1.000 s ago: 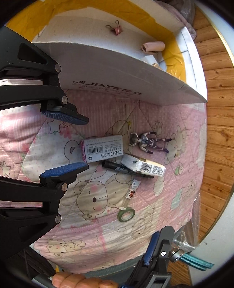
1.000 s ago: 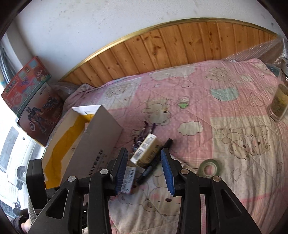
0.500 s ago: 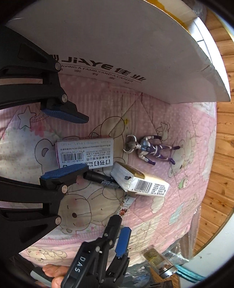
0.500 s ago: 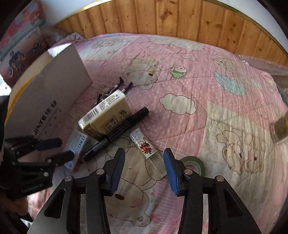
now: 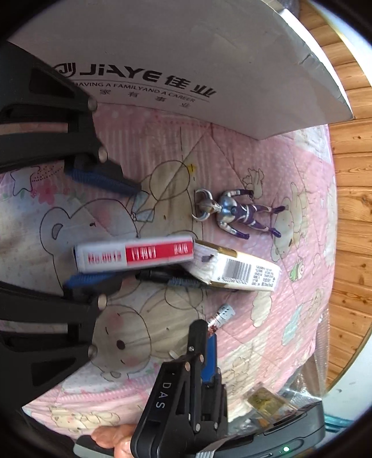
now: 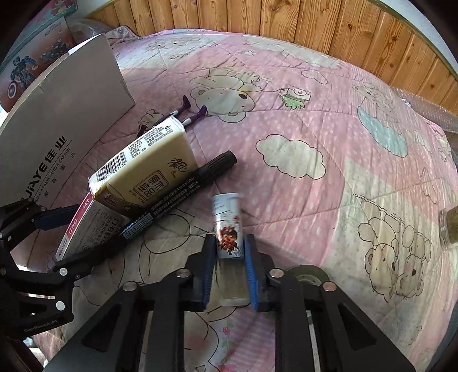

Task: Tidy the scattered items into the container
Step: 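Close the left tool on the white staple box while the right tool grasps the lighter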

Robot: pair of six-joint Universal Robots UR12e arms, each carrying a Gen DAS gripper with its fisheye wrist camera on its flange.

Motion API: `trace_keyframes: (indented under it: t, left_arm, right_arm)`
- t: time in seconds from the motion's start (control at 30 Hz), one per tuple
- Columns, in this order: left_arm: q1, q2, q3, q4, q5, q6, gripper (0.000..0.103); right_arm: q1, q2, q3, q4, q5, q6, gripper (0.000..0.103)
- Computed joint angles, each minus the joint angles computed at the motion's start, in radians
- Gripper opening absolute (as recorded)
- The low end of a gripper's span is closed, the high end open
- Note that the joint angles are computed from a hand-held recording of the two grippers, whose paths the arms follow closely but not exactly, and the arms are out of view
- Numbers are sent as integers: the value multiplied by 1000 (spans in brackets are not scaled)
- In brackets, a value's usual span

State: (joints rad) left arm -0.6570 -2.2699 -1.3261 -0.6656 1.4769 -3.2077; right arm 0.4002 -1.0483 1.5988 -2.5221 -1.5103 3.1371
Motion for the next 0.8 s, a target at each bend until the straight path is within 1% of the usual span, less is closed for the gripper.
trace_keyframes:
  t: [0.03,0.1,0.2,0.3,0.57,0.73,0.8]
  left_arm:
    - [3,0,3,-7,-18,-2,35]
    - [6,3,2,-9,-45,-1,23]
    - [5,11,-4,-6,-56,9,18]
    - [4,18,-8,-11,-58,13,16]
    - [8,33,-19,-3,-75,1,15]
    - [9,36,-18,-8,-80,-1,15]
    - [10,40,-22,2,-80,0,15]
  right_arm:
    - [-2,-2,0,5,11,13,20]
    - [-6,-3,-2,13,25,30,20]
    - [-10,-9,-1,12,46,53,20]
    - [-13,-18,1,2,68,83,20]
    - [-26,-34,12,-18,150,130,20]
    - [-24,-40,20,-24,159,138,20]
    - [-24,-45,26,-33,166,135,20]
